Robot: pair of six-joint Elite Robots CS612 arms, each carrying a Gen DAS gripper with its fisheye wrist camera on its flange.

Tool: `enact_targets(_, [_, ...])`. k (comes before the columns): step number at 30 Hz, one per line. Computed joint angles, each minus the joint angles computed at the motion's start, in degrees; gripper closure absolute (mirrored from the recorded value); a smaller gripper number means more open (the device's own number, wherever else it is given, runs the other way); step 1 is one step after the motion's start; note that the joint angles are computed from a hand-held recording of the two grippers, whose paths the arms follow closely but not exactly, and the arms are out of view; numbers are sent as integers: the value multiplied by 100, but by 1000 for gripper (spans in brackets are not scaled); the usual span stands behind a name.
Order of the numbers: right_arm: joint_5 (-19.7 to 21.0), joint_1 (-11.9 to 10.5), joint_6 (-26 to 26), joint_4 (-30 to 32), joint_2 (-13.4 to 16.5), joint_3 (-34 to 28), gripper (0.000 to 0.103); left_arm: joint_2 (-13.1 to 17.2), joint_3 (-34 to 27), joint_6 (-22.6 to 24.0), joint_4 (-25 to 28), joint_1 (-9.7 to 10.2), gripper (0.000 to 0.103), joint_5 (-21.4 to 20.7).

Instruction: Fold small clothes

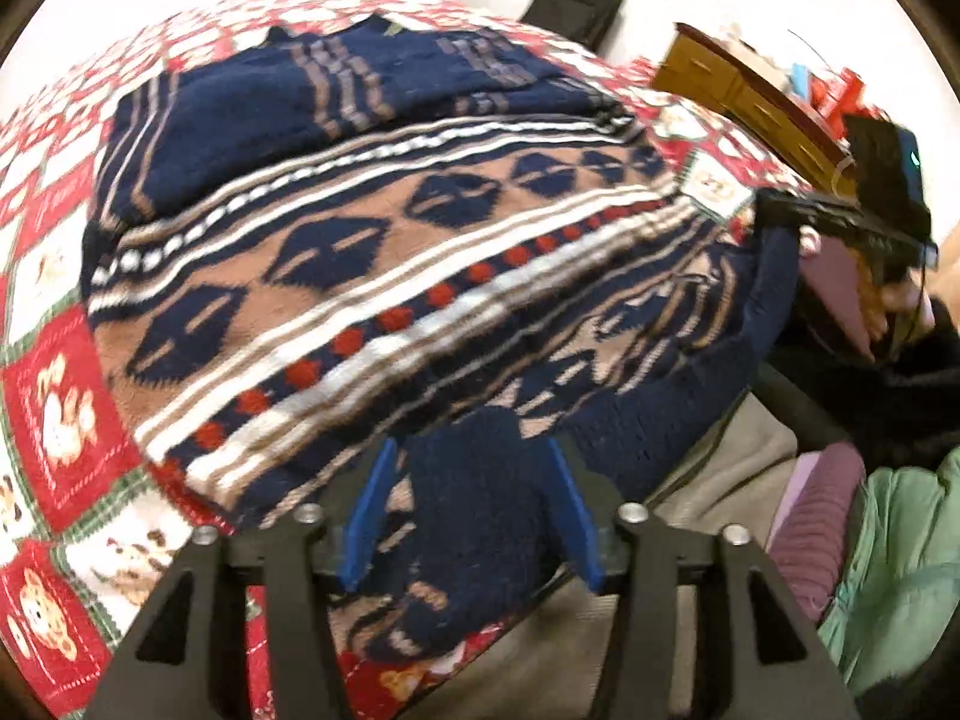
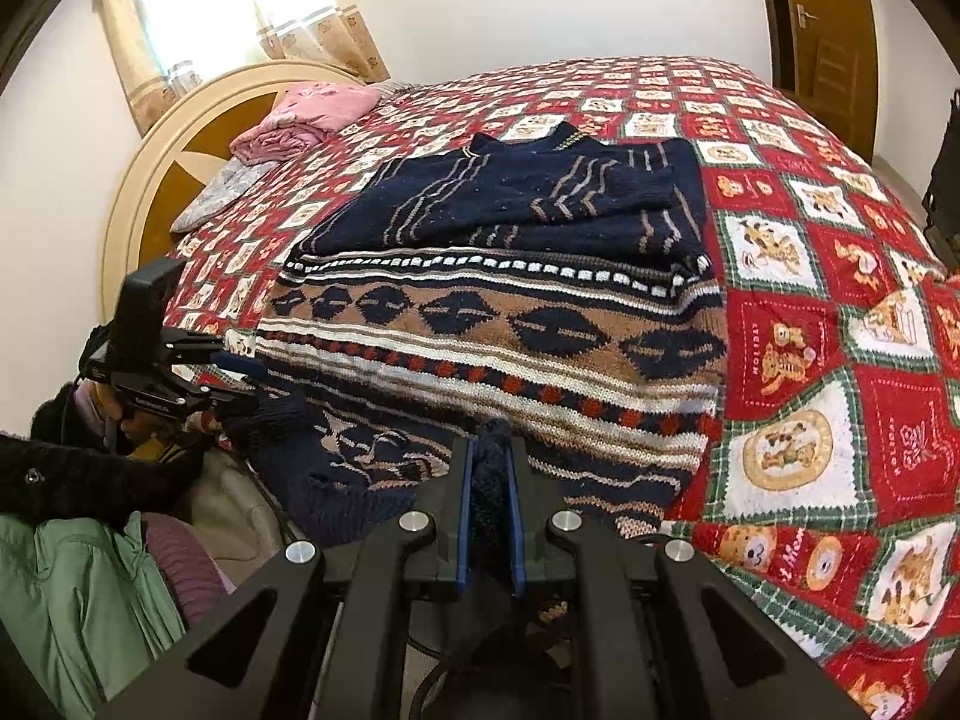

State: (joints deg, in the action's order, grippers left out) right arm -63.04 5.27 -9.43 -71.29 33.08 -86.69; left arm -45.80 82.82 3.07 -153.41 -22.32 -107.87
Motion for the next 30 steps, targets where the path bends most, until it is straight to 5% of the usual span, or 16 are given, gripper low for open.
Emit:
enact_targets(9, [9, -12, 22, 65, 15, -5, 93, 199, -196, 105, 652, -96, 47, 85])
enact_targets(11, [-25, -7, 29, 68, 26, -14, 93, 171, -163, -43, 600, -87, 56, 77])
enact_targets(13, [-40, -7, 70, 39, 40, -34, 93, 191, -180, -224, 586, -61, 89, -17])
enact_targets(14, [-47, -11, 96, 12, 45, -43, 93, 190, -159, -279, 526, -53, 89, -46])
enact_targets(23, [-48, -72, 641, -789, -59, 10, 93, -268, 320, -745, -1636, 143, 92, -13])
enact_targets(26, [-152, -75, 974, -1328, -248, 308, 93, -239, 161, -1123, -2261, 225, 92, 158])
enact_targets(30, [-222, -79, 1383, -2076, -622, 941, 93, -20, -326, -1604, -2472, 247, 92, 400])
